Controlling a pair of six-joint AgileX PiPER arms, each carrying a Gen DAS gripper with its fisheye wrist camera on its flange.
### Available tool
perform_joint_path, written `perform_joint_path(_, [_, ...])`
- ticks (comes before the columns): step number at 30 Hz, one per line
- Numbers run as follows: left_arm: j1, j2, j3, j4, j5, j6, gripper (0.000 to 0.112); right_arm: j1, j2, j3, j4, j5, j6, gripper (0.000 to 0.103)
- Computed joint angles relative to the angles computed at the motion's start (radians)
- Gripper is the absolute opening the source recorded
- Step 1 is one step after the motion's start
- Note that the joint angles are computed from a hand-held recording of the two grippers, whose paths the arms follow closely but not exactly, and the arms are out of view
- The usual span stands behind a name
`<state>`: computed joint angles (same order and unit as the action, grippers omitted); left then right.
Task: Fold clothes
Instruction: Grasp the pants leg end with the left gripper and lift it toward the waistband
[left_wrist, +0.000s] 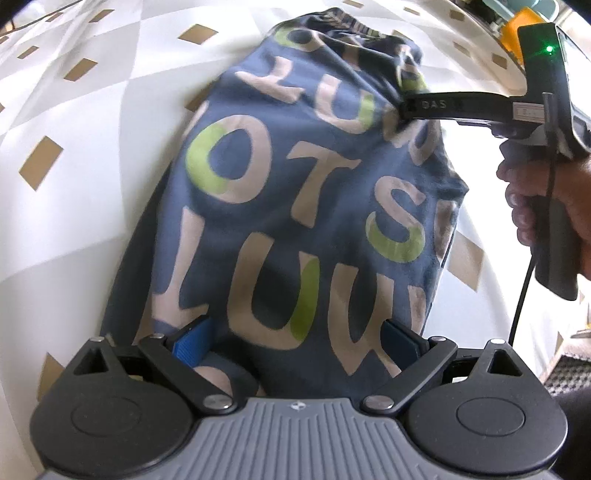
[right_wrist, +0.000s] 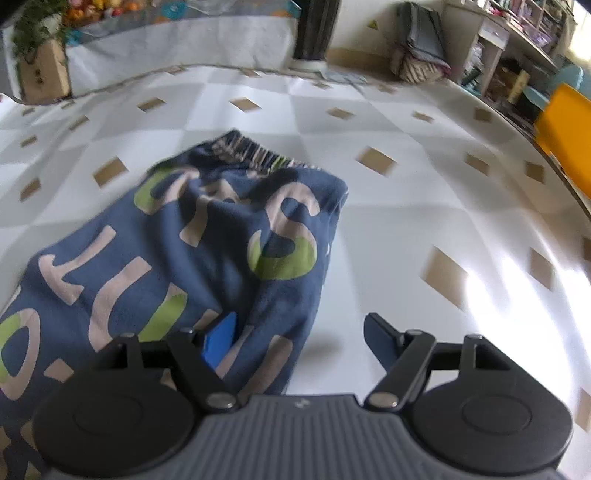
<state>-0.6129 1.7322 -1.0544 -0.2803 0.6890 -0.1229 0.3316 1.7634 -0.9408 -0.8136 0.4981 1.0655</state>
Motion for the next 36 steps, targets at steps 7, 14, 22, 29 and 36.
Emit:
perform_joint_path(7, [-0.045, -0.058, 0.087, -0.093, -0.058, 0.059, 0.096, -0.056, -0.113, 0.083, 0.115, 0.149, -0.141, 0.076])
perform_joint_path(14, [-0.127, -0.174, 0.195, -0.045, -0.143, -0.126, 0.096, -0.225, -0.296, 0.169, 0.361, 0.157, -0.373, 0.071])
perform_joint_path(22, [-0.252, -0.271, 0.281, 0.155, -0.150, -0.517, 0.096, -0.375, -0.435, 0.240, 0.700, -0.036, -0.804, 0.062])
perform_joint_path(29, [-0.315, -0.290, 0.320, 0.314, -0.139, -0.755, 0.096, -0.370, -0.357, 0.224, 0.985, -0.166, -1.199, 0.061])
perform_joint_path(36, [-0.366, -0.307, 0.344, 0.390, -0.136, -0.883, 0.096, -0.329, -0.240, 0.188, 0.937, -0.218, -1.159, 0.061])
